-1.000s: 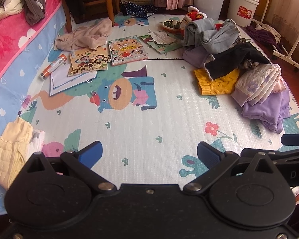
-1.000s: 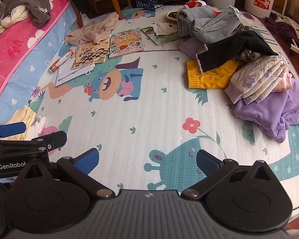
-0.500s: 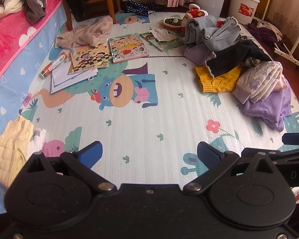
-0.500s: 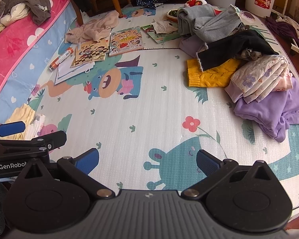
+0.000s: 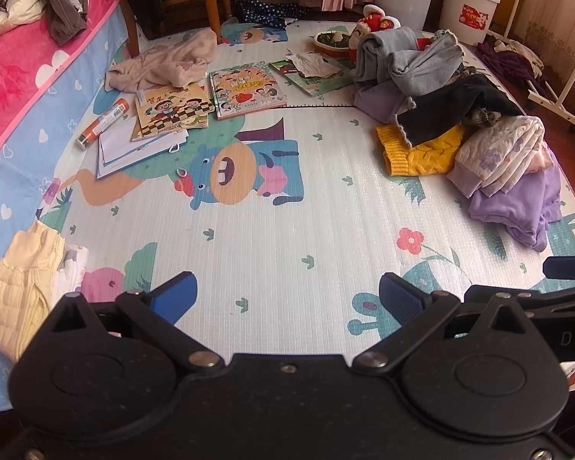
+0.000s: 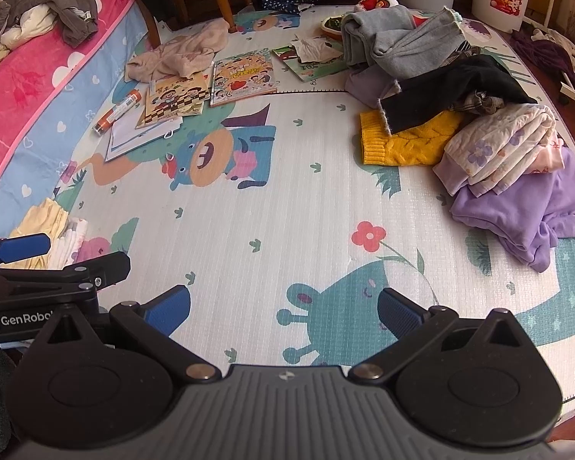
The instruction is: Fold clothes
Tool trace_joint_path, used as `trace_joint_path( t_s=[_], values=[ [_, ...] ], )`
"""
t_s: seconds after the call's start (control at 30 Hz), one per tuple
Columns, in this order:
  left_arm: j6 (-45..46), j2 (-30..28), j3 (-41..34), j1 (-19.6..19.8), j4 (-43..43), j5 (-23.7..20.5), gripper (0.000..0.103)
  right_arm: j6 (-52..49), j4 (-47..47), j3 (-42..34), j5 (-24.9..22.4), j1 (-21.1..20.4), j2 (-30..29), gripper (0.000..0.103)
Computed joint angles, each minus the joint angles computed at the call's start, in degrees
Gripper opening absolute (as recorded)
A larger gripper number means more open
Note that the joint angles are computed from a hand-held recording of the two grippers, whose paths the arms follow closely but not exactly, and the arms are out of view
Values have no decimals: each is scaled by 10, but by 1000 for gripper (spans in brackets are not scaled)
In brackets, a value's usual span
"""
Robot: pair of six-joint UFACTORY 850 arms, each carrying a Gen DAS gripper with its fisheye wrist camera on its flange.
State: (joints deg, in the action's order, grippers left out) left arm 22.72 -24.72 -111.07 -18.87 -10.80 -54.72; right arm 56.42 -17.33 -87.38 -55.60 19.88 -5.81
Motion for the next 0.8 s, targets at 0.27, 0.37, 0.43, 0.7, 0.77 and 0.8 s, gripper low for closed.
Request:
trace_joint_path(
  t_s=[0.27, 0.37, 0.43, 0.7, 0.77, 0.8],
  values=[
    [-2, 1, 2, -1, 4, 1, 102, -2, 5, 4, 3, -2, 1, 103],
    [-1, -1, 2, 0, 3, 1, 102, -5, 10, 4, 5, -4, 1, 103],
    [-2, -1, 2, 0, 5, 1, 102, -8, 14, 4, 7, -5, 1, 103],
    [-13, -18, -26, 4, -11, -14, 103, -14, 48, 18, 44, -24, 11, 103],
    [-17, -26, -36, 3, -17, -22, 103, -5, 46, 23, 55, -34, 13, 103],
    [-19, -31, -43, 4, -25, -29, 103, -3, 45, 22, 55, -39, 14, 103]
  ],
)
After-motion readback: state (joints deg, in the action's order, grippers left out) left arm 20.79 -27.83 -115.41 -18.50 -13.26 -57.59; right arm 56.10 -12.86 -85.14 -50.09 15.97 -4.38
